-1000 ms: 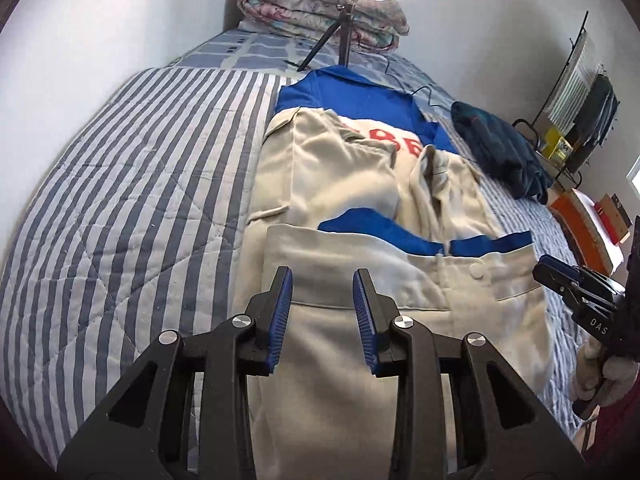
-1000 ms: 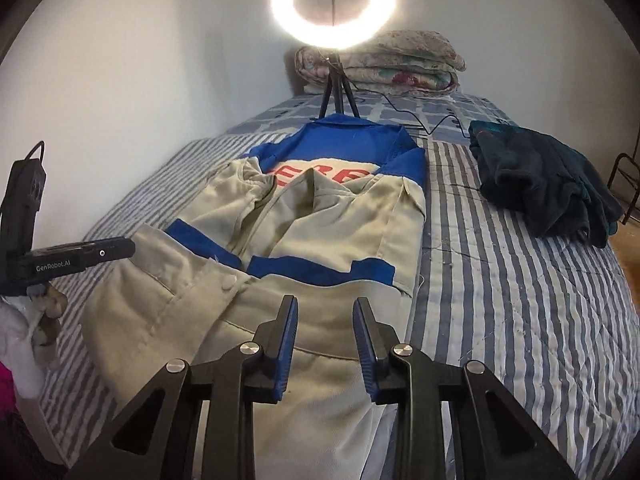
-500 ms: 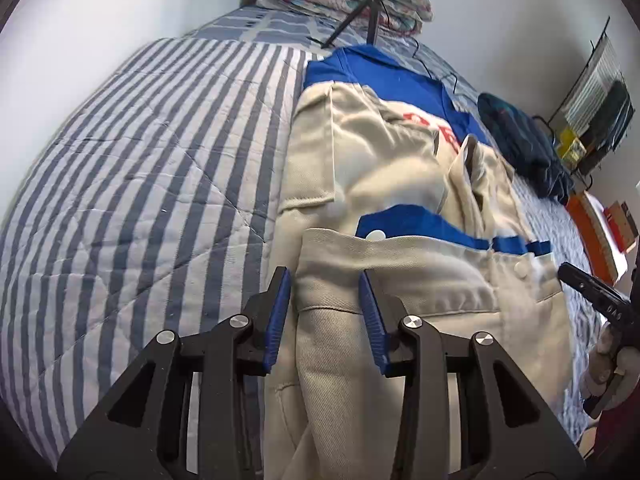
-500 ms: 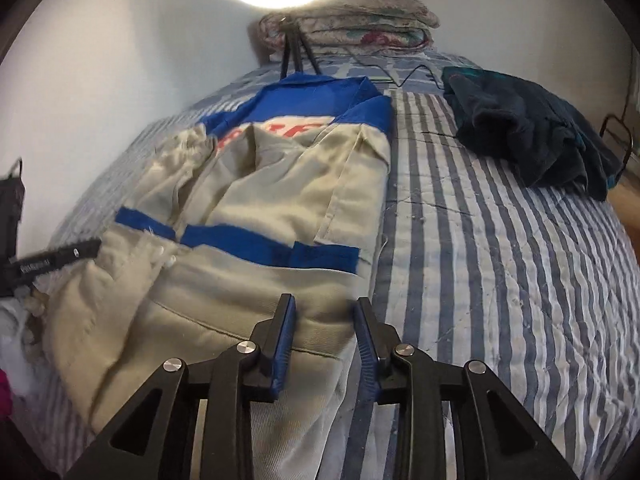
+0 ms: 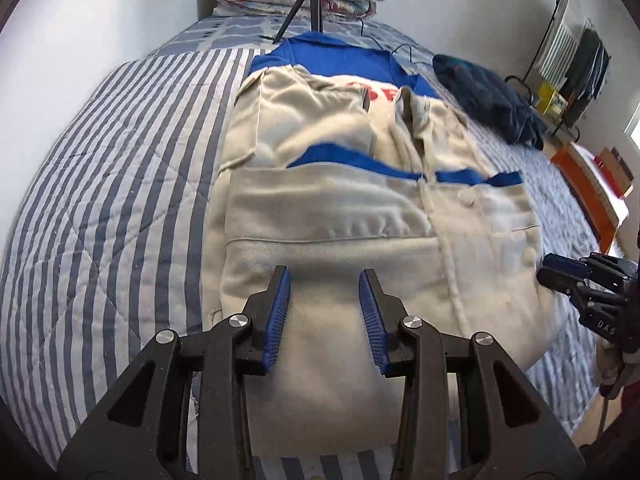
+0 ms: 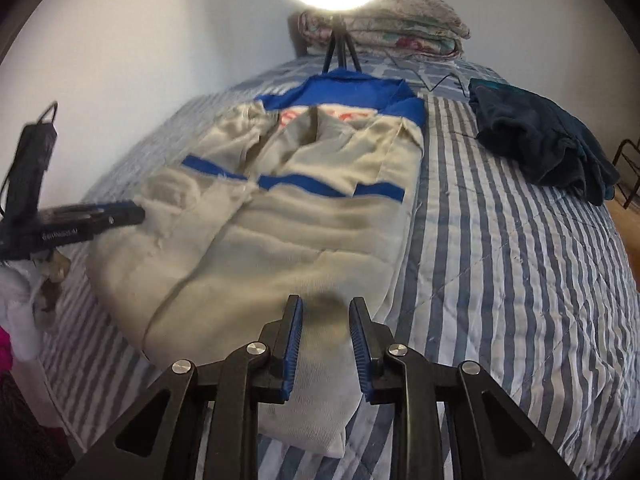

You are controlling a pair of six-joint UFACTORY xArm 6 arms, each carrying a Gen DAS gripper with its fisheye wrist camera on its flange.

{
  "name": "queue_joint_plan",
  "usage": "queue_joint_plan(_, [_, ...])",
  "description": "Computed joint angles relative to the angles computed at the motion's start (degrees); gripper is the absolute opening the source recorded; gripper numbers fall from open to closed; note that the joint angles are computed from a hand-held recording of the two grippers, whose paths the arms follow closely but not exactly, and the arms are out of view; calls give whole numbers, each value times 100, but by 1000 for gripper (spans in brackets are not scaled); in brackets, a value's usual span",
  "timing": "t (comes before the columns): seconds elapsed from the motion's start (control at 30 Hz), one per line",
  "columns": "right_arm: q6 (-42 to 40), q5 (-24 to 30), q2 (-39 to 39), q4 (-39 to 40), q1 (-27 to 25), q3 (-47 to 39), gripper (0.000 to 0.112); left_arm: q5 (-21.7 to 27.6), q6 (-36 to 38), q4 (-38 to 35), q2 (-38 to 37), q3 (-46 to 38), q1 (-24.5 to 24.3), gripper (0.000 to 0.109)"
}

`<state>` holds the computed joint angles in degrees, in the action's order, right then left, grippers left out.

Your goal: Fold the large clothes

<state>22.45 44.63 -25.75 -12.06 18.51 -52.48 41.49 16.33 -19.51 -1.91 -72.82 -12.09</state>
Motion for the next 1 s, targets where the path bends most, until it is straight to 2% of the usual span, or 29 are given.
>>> queue_joint_plan(0.1, [-112, 370, 193, 21, 69, -83, 24, 37, -109, 294, 45, 35, -73, 38])
queue_joint_plan(0.17, [-200, 584, 313, 382, -52, -281, 24, 147, -199, 372, 88, -30, -84, 38])
queue_joint_plan(0.27, [-107, 669, 260, 326, -28, -296, 24, 477, -385, 280, 92, -220, -6, 38])
queue_joint_plan(0.5, [369, 717, -485, -126, 330, -251, 28, 618, -491, -87, -689, -259, 130, 38])
queue_joint_plan(0.67, [465, 924, -980, -329, 497, -543, 31, 875, -506, -290, -1066, -683, 187, 38])
queue_joint_plan(0.73, [472, 1060, -1008, -504, 553, -818, 34, 1056, -640, -382, -1085, -1039, 245, 38])
queue_joint_plan(0.83, [349, 1153, -934, -591, 575, -1341, 47, 1400, -812, -610, -835, -1822, 330, 39])
queue_joint_plan(0.9, [228, 1221, -767, -592, 530, -1767, 49, 1562, -837, -453, -633, -2313, 330, 43])
queue_joint_plan(1.0, [30, 1332, -467, -595, 413, -2353, 49, 1951, -770, -243, -157, -3216, 381, 43])
